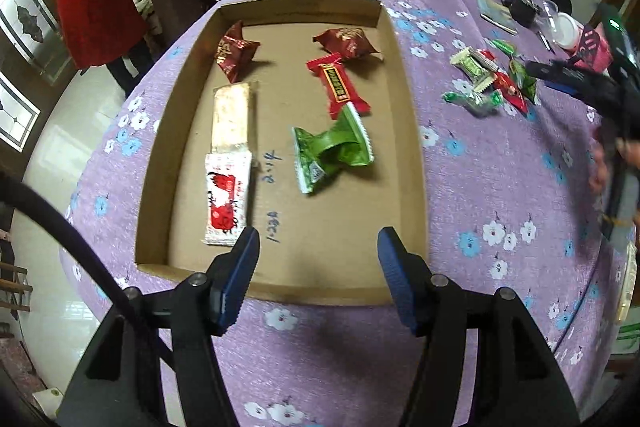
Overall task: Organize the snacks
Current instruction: 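Grasp another green packet with the right gripper while the left gripper grasps a clear green-wrapped candy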
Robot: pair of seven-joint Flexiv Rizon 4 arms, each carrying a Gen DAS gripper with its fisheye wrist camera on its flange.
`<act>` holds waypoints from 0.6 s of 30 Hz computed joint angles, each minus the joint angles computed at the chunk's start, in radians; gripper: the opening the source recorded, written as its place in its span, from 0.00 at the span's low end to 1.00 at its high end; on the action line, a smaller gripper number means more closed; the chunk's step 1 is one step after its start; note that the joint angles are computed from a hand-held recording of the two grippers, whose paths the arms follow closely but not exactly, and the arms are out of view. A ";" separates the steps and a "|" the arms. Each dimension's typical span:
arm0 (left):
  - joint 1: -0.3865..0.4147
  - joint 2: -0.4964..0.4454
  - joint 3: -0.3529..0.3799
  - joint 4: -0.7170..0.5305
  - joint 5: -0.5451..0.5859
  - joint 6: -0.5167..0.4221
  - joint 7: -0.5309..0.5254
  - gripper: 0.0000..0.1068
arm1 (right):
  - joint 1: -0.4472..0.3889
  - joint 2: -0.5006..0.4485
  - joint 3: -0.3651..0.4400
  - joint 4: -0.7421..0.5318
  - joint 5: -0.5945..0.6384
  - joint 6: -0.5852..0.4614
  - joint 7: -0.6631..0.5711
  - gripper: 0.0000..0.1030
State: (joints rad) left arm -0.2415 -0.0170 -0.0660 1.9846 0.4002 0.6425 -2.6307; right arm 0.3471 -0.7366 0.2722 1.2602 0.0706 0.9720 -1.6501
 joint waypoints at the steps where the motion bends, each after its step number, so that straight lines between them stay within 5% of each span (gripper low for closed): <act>1: -0.001 -0.003 -0.003 -0.007 0.001 -0.006 -0.005 0.59 | 0.003 -0.018 0.002 -0.029 -0.001 -0.037 0.008 0.44; 8: -0.010 -0.031 -0.007 -0.074 0.009 -0.042 -0.028 0.59 | 0.044 -0.044 -0.048 -0.028 -0.076 -0.016 0.022 0.37; 18: 0.016 -0.214 0.023 -0.259 -0.122 0.110 0.056 0.60 | -0.098 0.079 0.027 0.165 0.028 0.013 -0.081 0.36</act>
State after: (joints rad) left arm -0.2253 -0.2311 -0.0432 1.7254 0.2780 0.7526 -2.5746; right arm 0.2488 -0.6581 0.2990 1.4256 0.0991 0.9846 -1.7306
